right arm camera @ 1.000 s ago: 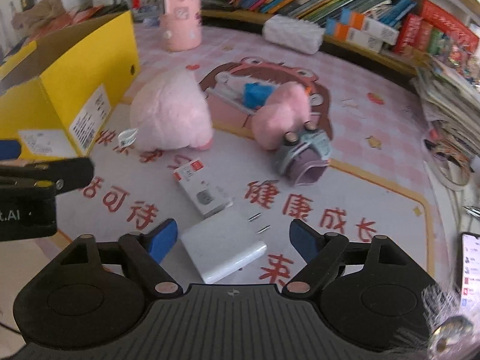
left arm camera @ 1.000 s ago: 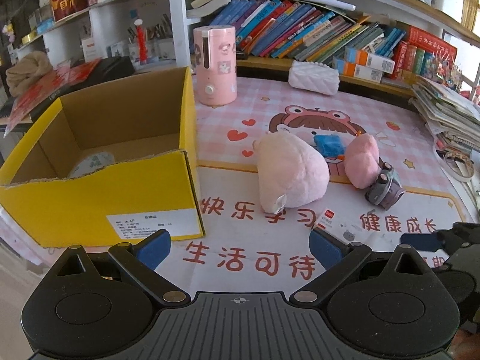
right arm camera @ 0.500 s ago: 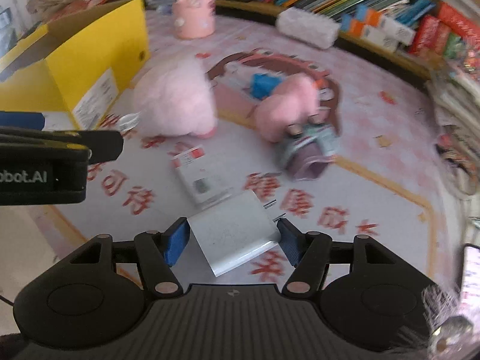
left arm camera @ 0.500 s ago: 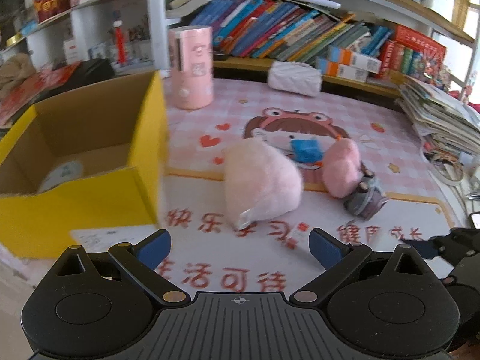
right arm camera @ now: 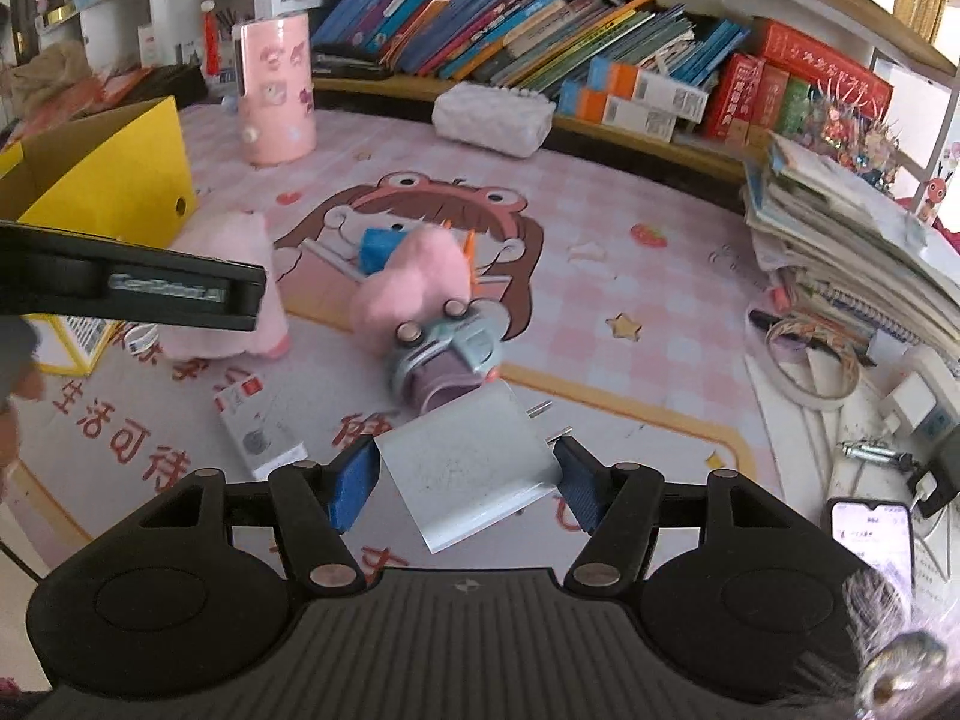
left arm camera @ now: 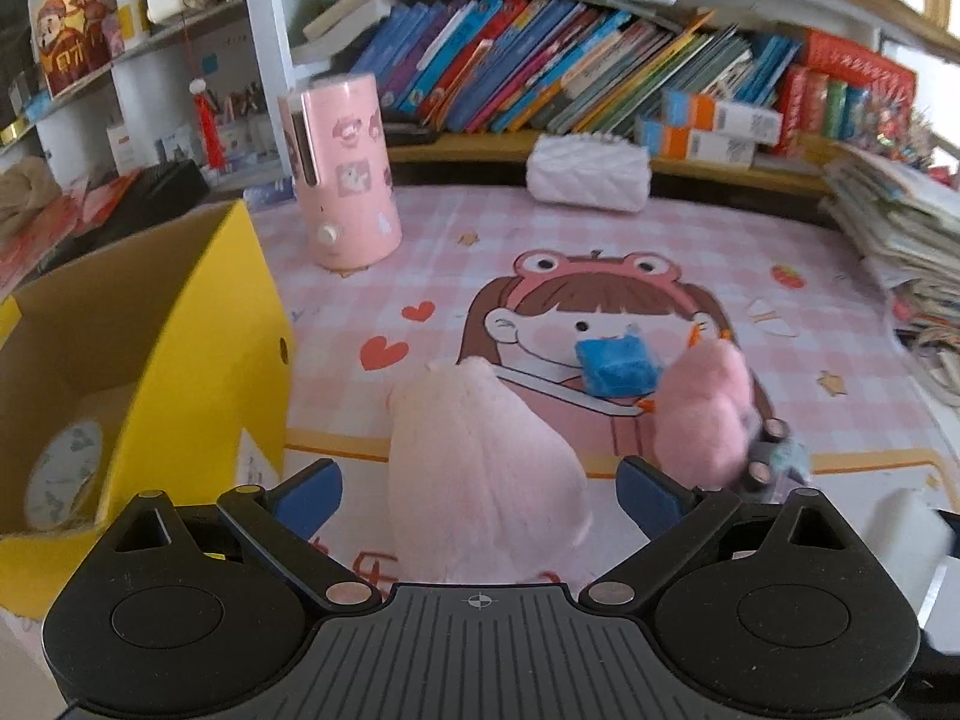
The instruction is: Organize objects
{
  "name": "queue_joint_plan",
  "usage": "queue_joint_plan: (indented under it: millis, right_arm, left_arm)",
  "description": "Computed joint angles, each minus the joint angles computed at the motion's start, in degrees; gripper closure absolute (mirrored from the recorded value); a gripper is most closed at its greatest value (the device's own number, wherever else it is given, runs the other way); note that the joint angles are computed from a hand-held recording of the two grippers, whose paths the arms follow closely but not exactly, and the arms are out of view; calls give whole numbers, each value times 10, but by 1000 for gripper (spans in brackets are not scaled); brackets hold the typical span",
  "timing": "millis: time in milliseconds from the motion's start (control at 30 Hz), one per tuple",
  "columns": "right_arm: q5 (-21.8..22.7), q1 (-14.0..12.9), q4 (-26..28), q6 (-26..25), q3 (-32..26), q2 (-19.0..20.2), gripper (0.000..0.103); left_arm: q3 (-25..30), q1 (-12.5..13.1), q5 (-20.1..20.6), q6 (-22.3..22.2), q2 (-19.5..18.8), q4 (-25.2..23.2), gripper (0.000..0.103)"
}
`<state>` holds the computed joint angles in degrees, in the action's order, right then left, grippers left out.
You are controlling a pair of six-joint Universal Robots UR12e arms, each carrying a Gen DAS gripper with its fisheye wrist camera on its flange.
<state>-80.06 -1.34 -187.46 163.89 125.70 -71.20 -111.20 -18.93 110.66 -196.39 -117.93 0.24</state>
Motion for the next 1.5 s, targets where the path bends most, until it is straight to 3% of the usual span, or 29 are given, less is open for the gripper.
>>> queue_joint_plan:
  millis: [200,267,333,367,433,767,1067,1500]
  right_arm:
    - [-3,-4,7,0,-6,6,42]
    - [-5,-5,8,3,-7,7,42]
    - [-6,-5,11,6,-8,7,42]
    - [-7,-5,12,7,-8,7,42]
    - [-10,-5,13,9,-9,8,42]
    - [-27,6,10,32,-9,7,42]
    - [-49,35,-2,44,8,-10,41]
    - [-65,106,-3,59,30,-37,41]
  left_arm:
    - [23,7,-10,-12,-17,-37,6]
    - [29,9,-17,-14,-20,-52,12]
    - [33,13,-26,-15,-22,-64,29]
    - [32,14,-29,-16,-22,-63,30]
    - [28,14,-27,-17,-21,-46,35]
    - [-25,15,-52,12,11,103,35]
    - [-88,25,-84,45,50,162,35]
    - [-205,76,-156,54,126,208,35]
